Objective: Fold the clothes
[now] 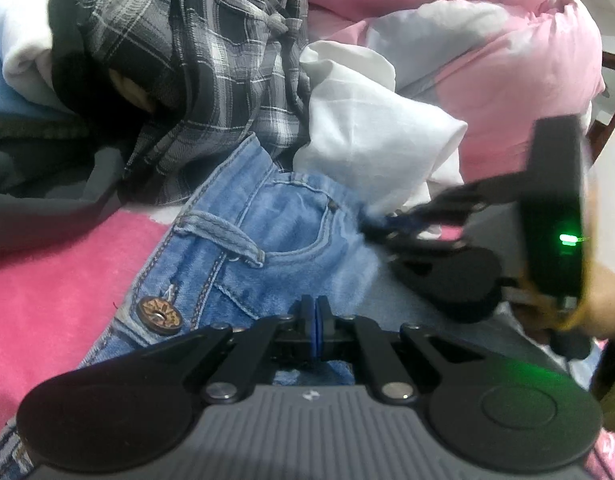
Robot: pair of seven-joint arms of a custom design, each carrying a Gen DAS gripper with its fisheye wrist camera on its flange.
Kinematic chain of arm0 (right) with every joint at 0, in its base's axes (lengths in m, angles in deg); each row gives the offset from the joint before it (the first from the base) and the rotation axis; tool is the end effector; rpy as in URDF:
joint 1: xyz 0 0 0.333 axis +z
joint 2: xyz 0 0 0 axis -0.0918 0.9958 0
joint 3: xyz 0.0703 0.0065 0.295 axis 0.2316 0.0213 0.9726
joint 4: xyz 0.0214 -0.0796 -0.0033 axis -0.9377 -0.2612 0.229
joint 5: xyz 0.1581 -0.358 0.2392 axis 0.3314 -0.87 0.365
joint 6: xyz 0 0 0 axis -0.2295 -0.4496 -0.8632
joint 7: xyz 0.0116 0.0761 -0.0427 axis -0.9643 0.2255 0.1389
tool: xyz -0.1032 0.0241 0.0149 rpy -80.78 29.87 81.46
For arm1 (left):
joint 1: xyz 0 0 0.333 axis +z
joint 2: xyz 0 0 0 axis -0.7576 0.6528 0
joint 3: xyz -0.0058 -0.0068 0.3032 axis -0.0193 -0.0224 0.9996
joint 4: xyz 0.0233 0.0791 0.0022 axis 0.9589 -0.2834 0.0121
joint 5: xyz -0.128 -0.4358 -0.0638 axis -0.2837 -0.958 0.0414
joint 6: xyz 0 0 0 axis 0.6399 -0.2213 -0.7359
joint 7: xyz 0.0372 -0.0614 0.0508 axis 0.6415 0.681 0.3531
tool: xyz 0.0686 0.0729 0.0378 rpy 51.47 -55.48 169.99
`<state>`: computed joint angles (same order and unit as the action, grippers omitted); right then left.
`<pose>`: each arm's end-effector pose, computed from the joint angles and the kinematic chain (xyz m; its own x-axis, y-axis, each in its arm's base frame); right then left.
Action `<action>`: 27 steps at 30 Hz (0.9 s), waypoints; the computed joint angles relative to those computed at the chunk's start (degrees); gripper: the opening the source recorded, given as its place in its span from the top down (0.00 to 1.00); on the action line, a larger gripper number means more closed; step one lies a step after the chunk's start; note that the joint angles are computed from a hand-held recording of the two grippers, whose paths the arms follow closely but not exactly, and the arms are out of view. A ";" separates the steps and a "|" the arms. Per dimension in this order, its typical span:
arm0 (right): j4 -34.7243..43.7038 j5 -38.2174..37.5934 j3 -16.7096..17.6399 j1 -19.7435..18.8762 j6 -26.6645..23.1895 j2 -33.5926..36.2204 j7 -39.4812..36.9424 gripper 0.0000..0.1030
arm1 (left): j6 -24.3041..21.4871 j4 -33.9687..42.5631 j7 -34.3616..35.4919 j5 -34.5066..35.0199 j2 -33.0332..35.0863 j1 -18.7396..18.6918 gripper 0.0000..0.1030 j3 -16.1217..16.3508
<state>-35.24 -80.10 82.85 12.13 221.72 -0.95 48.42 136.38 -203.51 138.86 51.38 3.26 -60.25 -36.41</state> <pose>0.6875 0.2494 0.4978 0.6848 -0.5844 0.4354 -0.2880 -0.7658 -0.5749 0.6093 -0.2634 0.4920 -0.0757 -0.9247 0.3730 -0.6786 -0.2263 -0.6987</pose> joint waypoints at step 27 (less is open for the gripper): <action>18.98 18.31 1.09 -1.81 -22.61 8.79 21.25 0.85 | 0.59 -0.93 0.35 -3.93 -0.82 0.00 0.96 -0.05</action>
